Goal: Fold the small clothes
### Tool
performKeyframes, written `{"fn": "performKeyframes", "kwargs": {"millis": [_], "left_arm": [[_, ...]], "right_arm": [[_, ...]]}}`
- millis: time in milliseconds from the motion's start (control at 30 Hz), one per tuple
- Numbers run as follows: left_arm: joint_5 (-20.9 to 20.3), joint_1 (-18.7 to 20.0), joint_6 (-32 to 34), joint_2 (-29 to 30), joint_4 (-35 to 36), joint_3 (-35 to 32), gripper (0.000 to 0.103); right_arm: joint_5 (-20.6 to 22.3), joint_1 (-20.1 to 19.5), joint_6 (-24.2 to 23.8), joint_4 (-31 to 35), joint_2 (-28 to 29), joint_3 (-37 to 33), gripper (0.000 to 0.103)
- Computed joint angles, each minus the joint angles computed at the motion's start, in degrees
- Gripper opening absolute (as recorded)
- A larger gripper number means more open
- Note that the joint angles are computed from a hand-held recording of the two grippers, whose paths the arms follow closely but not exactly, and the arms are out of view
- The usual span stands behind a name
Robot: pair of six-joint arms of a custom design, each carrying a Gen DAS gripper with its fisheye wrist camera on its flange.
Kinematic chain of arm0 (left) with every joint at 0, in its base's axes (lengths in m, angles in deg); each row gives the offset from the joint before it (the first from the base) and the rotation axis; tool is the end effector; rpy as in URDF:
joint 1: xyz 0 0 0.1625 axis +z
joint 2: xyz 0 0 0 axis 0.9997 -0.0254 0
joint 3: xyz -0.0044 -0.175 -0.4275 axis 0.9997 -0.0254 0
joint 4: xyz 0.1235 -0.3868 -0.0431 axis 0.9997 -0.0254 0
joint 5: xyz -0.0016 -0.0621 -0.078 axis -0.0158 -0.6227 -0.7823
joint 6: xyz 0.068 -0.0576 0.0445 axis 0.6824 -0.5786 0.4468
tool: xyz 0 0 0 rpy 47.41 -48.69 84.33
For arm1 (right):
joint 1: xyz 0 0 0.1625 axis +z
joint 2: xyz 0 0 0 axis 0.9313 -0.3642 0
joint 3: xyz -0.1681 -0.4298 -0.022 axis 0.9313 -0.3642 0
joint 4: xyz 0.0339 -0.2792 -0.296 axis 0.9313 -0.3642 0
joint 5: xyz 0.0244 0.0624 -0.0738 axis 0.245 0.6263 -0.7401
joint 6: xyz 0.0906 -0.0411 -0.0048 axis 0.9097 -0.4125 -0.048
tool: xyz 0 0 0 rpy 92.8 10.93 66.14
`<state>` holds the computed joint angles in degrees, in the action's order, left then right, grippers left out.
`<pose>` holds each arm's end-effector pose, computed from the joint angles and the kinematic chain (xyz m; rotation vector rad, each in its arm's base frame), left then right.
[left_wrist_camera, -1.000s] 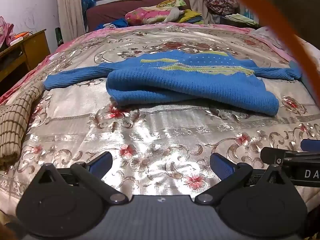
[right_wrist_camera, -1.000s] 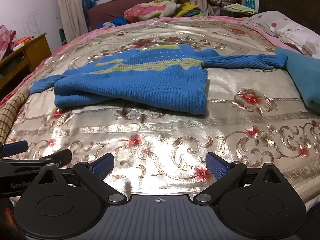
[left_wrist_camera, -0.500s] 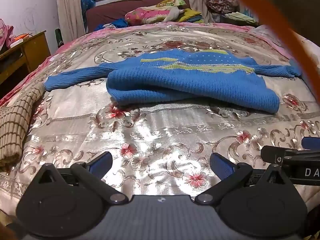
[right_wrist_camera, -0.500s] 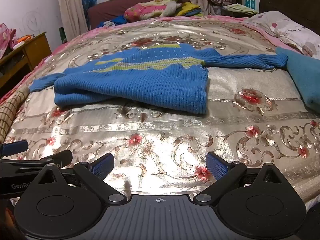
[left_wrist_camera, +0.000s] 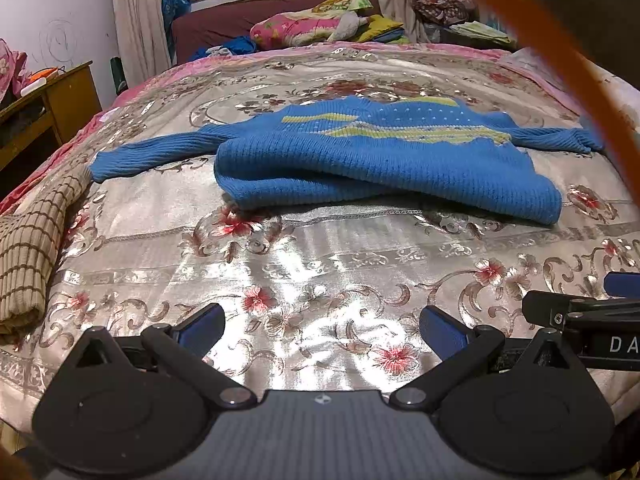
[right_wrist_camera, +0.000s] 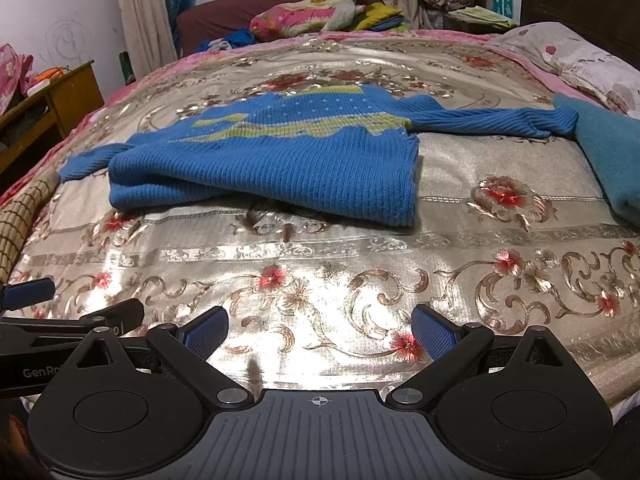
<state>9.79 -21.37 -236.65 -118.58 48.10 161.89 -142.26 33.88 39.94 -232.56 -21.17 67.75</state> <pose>-0.0236 -0.5448 0.1006 0.8364 2.2709 -0.7637 0.1674 -0.4812 -0.0336 0.0039 -2.1461 1.0546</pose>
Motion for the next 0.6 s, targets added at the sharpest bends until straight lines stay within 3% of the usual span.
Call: {"fn": "performKeyframes", "kwargs": {"millis": [600], "left_arm": [[-0.3, 0.1, 0.6, 0.3, 0.1, -0.8, 0.103]], "right_arm": [[0.0, 0.1, -0.6, 1.4, -0.1, -0.8, 0.097]]}}
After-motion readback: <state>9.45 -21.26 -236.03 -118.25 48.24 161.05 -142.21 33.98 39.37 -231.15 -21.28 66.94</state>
